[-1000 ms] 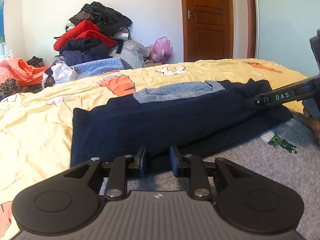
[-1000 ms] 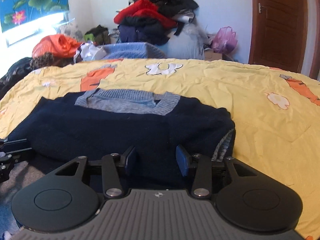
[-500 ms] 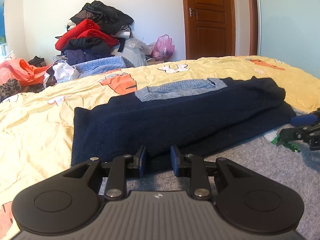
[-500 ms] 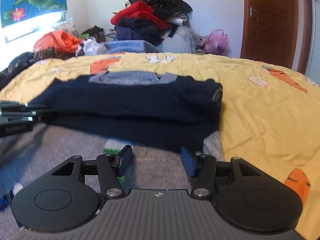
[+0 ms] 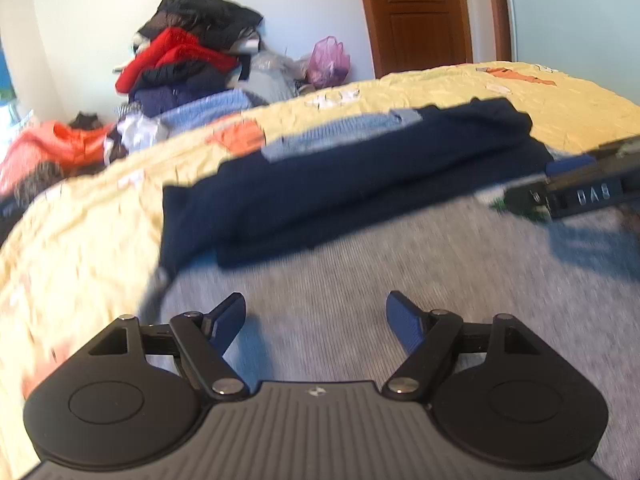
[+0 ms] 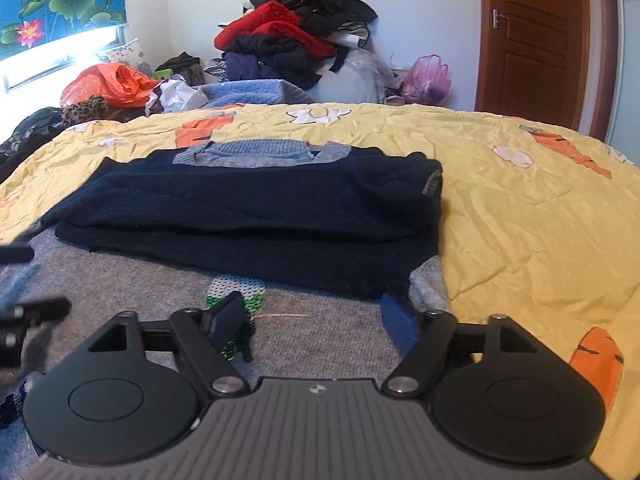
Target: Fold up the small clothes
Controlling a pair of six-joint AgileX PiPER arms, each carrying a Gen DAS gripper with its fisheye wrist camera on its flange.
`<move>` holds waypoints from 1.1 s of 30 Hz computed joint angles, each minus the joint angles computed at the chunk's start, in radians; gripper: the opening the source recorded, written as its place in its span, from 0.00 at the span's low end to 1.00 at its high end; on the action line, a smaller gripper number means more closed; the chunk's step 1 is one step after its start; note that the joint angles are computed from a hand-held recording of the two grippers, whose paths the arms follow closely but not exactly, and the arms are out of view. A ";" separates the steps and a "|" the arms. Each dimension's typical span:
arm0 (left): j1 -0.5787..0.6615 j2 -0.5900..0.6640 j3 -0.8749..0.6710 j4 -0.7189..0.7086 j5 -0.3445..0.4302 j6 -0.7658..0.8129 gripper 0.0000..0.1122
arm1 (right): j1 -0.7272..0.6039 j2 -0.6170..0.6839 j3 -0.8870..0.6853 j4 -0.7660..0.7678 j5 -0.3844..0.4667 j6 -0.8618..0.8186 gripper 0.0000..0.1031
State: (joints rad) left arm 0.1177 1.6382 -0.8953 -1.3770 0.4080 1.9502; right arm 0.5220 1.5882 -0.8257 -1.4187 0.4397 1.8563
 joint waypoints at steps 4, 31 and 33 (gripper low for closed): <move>0.049 0.054 -0.040 0.015 0.054 -0.146 0.84 | 0.047 -0.023 0.012 0.035 0.065 0.007 0.82; 0.157 -0.061 0.084 0.128 0.158 -0.209 0.92 | 0.257 -0.084 0.080 0.153 0.230 0.021 0.98; 0.143 -0.063 0.083 0.132 0.139 -0.225 0.92 | 0.322 -0.100 0.106 0.097 0.334 0.124 0.91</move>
